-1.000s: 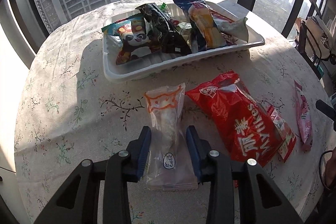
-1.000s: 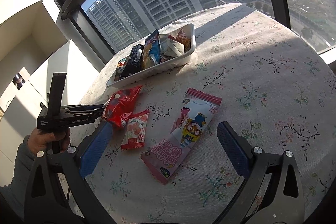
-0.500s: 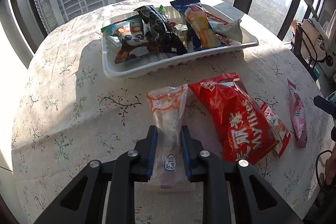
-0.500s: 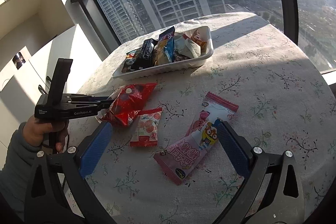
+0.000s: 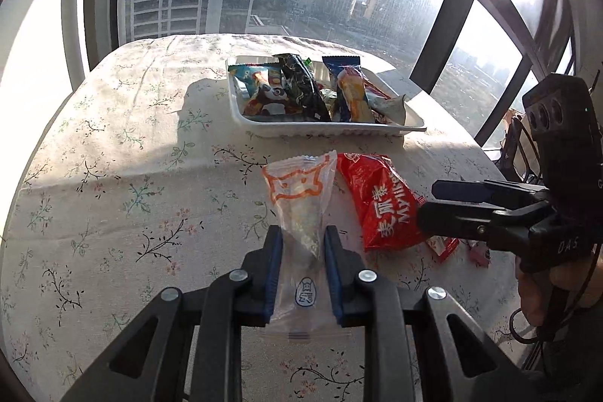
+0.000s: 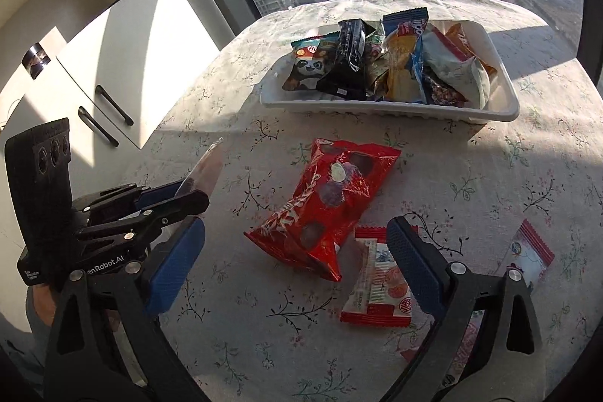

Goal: Organize snacks
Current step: 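Grasp the red Mylikes bag with the right gripper while the left gripper holds the clear packet, then carry the clear packet and red Mylikes bag into the white tray with both grippers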

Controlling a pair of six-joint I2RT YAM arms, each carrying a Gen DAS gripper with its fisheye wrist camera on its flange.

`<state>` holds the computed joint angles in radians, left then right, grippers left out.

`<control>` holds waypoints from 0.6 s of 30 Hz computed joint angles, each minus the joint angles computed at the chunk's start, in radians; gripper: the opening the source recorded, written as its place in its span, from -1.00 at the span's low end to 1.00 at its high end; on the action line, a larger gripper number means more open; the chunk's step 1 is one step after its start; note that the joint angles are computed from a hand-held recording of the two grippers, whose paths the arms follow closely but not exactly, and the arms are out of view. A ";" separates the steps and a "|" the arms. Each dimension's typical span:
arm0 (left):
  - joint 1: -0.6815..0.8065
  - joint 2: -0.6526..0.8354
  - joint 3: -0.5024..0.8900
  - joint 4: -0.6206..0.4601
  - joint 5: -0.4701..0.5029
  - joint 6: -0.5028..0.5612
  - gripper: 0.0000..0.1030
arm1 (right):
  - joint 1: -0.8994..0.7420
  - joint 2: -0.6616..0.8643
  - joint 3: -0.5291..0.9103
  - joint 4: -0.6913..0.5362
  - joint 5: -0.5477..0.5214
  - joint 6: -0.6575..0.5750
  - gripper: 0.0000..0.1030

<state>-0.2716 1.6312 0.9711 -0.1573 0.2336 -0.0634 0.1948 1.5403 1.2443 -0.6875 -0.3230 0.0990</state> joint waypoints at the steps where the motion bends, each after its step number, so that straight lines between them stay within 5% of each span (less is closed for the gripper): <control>1: 0.003 -0.010 -0.014 0.009 0.004 -0.002 -0.54 | 0.013 0.046 0.037 -0.019 0.011 0.012 0.79; 12: 0.037 -0.033 -0.061 0.042 0.049 0.005 -0.54 | 0.091 0.233 0.142 -0.004 0.159 0.012 0.40; 14: 0.039 -0.032 -0.063 0.046 0.052 0.005 -0.54 | 0.095 0.242 0.150 -0.003 0.187 -0.008 0.12; 18: 0.043 -0.028 -0.064 0.051 0.055 0.002 -0.54 | 0.099 0.245 0.150 0.003 0.202 -0.044 -0.13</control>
